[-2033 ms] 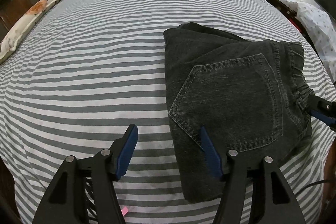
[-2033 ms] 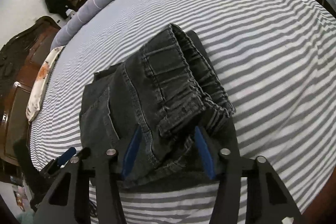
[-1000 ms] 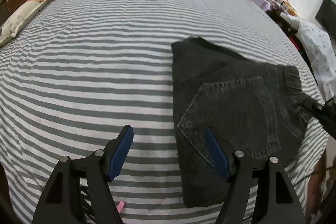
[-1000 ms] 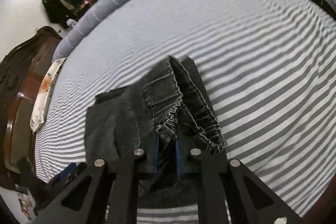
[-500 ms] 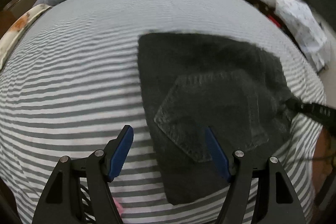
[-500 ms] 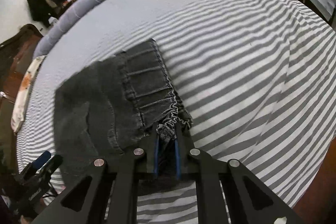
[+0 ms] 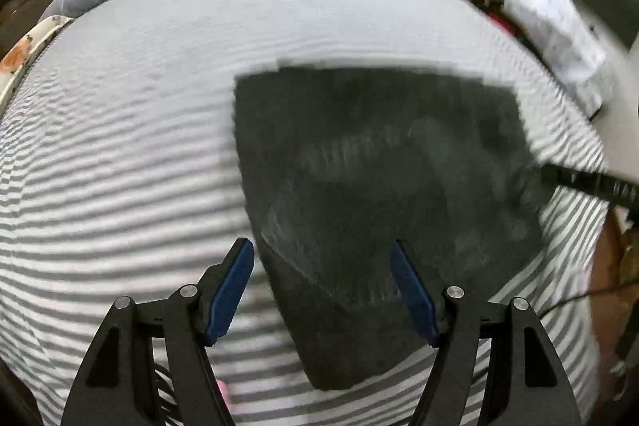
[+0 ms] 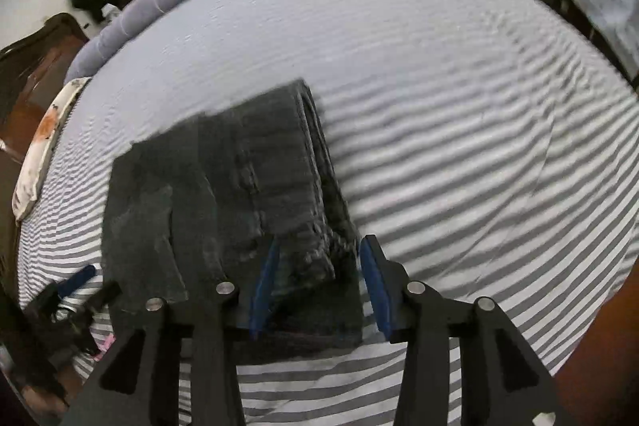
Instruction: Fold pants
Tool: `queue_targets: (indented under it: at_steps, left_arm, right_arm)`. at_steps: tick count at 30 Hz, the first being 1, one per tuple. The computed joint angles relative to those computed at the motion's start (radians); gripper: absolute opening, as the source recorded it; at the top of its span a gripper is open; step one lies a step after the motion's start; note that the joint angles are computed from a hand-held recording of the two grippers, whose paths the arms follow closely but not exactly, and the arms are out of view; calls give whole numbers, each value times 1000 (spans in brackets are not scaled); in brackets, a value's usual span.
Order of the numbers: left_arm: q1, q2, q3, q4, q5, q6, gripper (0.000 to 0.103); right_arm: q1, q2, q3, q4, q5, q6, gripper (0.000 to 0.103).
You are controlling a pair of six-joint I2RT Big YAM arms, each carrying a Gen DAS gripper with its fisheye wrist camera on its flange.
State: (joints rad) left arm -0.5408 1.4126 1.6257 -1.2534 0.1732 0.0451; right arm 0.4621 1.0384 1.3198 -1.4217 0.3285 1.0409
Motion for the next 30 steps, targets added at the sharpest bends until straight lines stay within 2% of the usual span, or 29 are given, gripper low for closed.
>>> queue_targets:
  at_steps: [1,3,9,13,16,18,21,24,26,27,28,30]
  left_arm:
    - [9,5,18,15,13,-3,71]
    - [15,37,74,38,21,2,71]
    - [-7,215,276,3,19,-15,71]
    - [-15,330,382,-68,1,-38,70]
    - [-37,374,398,-87,-85,-27,65]
    - [-45,403,419,-104,-99,-33,65]
    - [-53,396,413,-94,-120,-35,65]
    - [-49,343,362,-78,-98,-10,65]
    - [-45,275,286,-54,-89,5,65]
    - [-47,253,261,-43,-83,6,65]
    - [-46,204,203,-24,-71,10,65]
    - [-45,150,140,-23,-54,18,65]
  right_arm:
    - [8,8,27,-5,37,-25,41]
    - [-1,26,65,31,49,-104,41]
    - [-87,159,160,112,-48,-284,41]
    - [-134,235,175,100,-90,-318,38]
    - [-148,258,157,106,-97,-325,37]
    - [-164,260,146,125,-114,-327,38]
    - [-158,255,146,118,-107,-323,38]
    - [-118,253,166,69,-65,-321,41]
    - [-84,243,169,35,-31,-313,48]
    - [-57,226,158,12,-12,-300,57]
    - [-42,212,147,5,-5,-291,62]
    - [1,175,114,-17,14,-262,62]
